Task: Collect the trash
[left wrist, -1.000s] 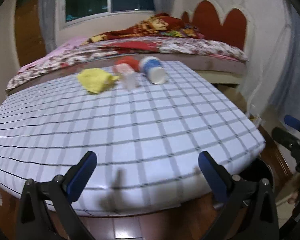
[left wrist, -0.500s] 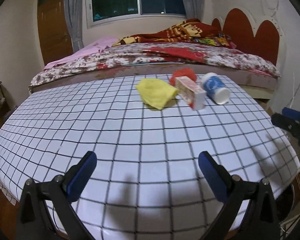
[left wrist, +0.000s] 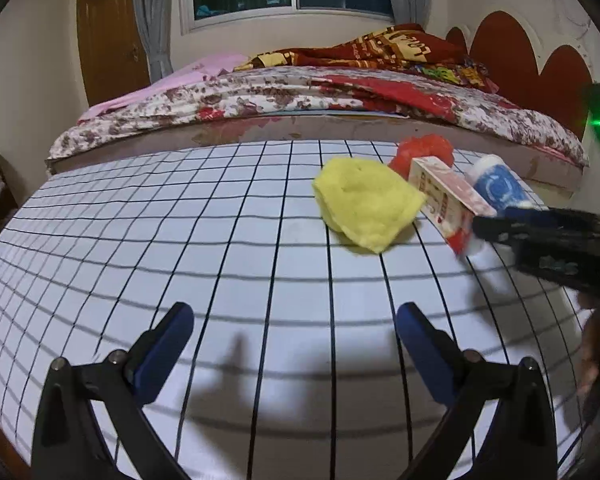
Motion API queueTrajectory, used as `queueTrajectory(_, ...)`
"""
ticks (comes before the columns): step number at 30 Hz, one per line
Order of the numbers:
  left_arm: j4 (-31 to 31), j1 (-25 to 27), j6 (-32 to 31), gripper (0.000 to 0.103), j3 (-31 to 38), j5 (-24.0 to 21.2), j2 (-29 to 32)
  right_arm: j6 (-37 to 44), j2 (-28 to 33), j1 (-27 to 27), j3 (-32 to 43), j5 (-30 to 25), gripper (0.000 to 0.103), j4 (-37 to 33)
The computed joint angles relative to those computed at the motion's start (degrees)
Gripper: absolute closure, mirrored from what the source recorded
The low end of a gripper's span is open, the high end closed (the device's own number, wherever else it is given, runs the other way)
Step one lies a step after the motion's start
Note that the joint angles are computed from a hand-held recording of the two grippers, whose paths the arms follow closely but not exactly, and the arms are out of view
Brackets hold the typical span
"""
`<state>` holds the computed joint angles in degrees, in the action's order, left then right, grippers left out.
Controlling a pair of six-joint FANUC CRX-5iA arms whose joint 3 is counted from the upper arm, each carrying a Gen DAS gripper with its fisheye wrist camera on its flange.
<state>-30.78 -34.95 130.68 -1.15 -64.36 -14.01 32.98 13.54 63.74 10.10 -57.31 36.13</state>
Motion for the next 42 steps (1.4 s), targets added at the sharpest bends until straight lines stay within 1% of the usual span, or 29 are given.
queueTrajectory(3,1.88,1.78,-2.01,0.002,0.29,1.90,0.80,3.45,4.56,-2.09,5.97,-1.95,0.051,-3.84)
queueTrajectory(4,2.63,2.47,-2.87,0.002,0.46,2.76,1.14,4.53,5.65,-2.74,7.45,-2.13,0.056,-5.24)
queueTrajectory(5,3.66,3.42,-4.07,0.002,0.85,3.69,1.73,5.34,5.66,-3.15,7.71,-1.50,0.067,-6.29)
queueTrajectory(6,4.25,3.92,-4.71,0.002,1.05,4.35,2.05,5.00,5.35,-3.27,7.29,-0.69,0.067,-6.10)
queueTrajectory(8,6.18,5.26,-6.66,0.002,1.62,6.07,3.04,2.34,3.09,-2.84,4.20,2.26,0.067,-2.85)
queueTrajectory(9,6.75,5.62,-7.24,0.002,2.20,6.47,3.73,0.32,2.05,-2.39,2.63,2.87,0.067,-0.04)
queueTrajectory(11,8.31,6.54,-8.04,0.002,2.99,7.76,5.06,-1.60,0.41,-2.07,0.97,4.12,0.067,2.35)
queueTrajectory(13,9.74,7.15,-8.87,0.002,4.07,8.44,6.71,-2.18,-0.31,-1.88,0.72,4.01,0.067,4.08)
queueTrajectory(15,9.84,6.95,-9.61,0.002,5.46,8.57,8.44,-2.33,0.20,-2.17,1.78,2.79,0.067,4.67)
queueTrajectory(19,10.54,7.12,-10.72,0.002,8.16,7.80,11.67,-7.39,-0.14,-3.52,0.25,2.09,0.067,10.52)
queueTrajectory(20,10.81,7.23,-11.25,0.002,9.13,7.22,12.72,-8.80,-0.50,-4.13,-0.40,2.34,0.067,11.46)
queueTrajectory(22,9.52,6.60,-11.67,0.002,12.17,4.16,15.31,-9.65,-0.78,-5.61,-0.32,2.46,0.067,11.00)
queueTrajectory(24,10.33,6.94,-12.42,0.006,13.60,3.10,17.07,-8.88,-0.53,-6.63,0.64,1.50,0.067,9.39)
queueTrajectory(26,11.67,7.58,-13.47,0.014,14.35,2.70,18.35,-7.39,-0.20,-7.67,1.78,-0.11,0.067,6.91)
queueTrajectory(28,13.67,8.51,-14.48,0.017,14.24,3.34,19.01,-6.44,-0.36,-8.49,1.98,-0.97,0.067,5.21)
queueTrajectory(30,15.05,9.25,-15.19,0.026,14.08,3.77,19.52,-7.34,-1.37,-9.04,0.66,-1.07,0.067,5.17)
queueTrajectory(32,15.40,9.40,-15.30,0.043,13.55,4.98,19.22,-8.37,-2.93,-9.51,-0.94,-0.60,0.067,4.80)
queueTrajectory(33,14.90,9.16,-15.06,0.045,13.70,4.92,19.22,-8.97,-3.68,-9.64,-1.82,-0.15,0.067,5.06)
queueTrajectory(34,15.04,9.10,-14.97,0.052,13.36,5.30,18.87,-9.57,-4.60,-9.75,-3.04,0.98,0.067,5.25)
queueTrajectory(35,15.16,9.07,-14.80,0.055,12.67,6.12,18.17,-10.10,-5.51,-9.81,-4.17,1.76,0.067,5.70)
queueTrajectory(39,14.67,8.11,-13.98,0.057,10.23,7.86,15.26,-11.51,-7.60,-9.28,-6.19,1.62,0.067,6.86)
queueTrajectory(42,14.00,6.83,-12.74,0.057,8.10,8.21,12.71,-11.91,-9.22,-8.63,-7.64,1.26,0.067,6.54)
